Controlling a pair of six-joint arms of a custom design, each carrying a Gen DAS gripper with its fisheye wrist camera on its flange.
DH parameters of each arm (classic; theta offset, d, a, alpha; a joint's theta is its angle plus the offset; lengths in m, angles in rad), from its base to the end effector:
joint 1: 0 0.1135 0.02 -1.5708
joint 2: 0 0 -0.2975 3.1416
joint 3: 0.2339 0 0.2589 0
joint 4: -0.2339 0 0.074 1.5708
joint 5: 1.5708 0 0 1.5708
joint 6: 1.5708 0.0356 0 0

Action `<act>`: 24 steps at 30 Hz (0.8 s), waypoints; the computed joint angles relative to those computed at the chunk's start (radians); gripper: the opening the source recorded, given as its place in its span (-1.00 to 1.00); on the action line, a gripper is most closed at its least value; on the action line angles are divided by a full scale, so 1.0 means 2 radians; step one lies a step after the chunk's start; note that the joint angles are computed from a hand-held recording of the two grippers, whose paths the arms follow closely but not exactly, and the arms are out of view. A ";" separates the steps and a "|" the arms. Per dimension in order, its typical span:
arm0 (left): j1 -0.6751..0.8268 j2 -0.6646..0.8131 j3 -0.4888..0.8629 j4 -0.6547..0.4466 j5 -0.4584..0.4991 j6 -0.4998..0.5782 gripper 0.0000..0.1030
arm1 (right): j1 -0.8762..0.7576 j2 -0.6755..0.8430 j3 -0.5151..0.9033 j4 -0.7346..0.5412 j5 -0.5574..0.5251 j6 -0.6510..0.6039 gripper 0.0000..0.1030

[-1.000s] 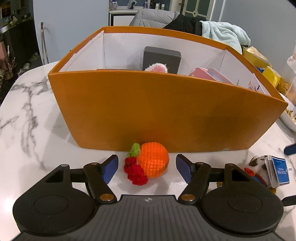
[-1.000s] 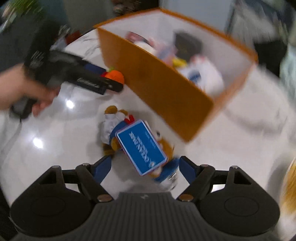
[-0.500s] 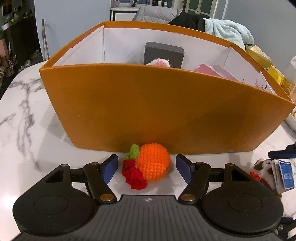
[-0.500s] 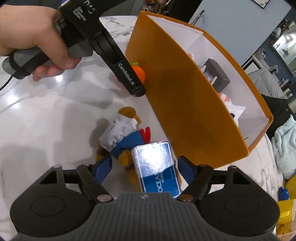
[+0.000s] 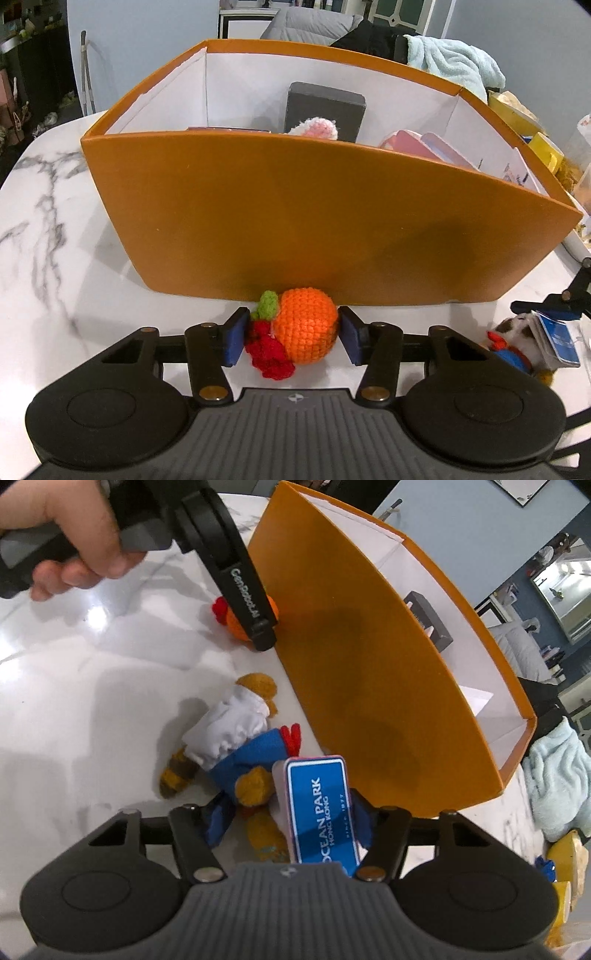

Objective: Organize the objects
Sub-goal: 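Grasp the crocheted orange with the left tool while the right tool grasps the plush bear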

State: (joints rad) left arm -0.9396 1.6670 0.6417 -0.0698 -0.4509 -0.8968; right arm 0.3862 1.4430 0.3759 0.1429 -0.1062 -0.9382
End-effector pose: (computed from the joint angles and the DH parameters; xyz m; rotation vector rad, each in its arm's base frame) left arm 0.1772 -0.2162 0.1312 -0.0854 2.5019 -0.1333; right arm 0.2043 0.0872 0.1296 -1.5659 1.9364 -0.1000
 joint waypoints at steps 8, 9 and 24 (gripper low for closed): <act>-0.011 -0.022 -0.005 -0.022 -0.012 -0.008 0.17 | -0.014 -0.023 0.006 -0.041 -0.008 -0.005 0.17; -0.012 -0.027 -0.007 -0.024 -0.014 -0.009 0.17 | -0.015 -0.029 0.007 -0.048 -0.010 -0.005 0.17; -0.050 -0.088 -0.013 -0.081 -0.052 -0.039 0.16 | -0.021 -0.120 0.010 -0.115 -0.024 0.020 0.17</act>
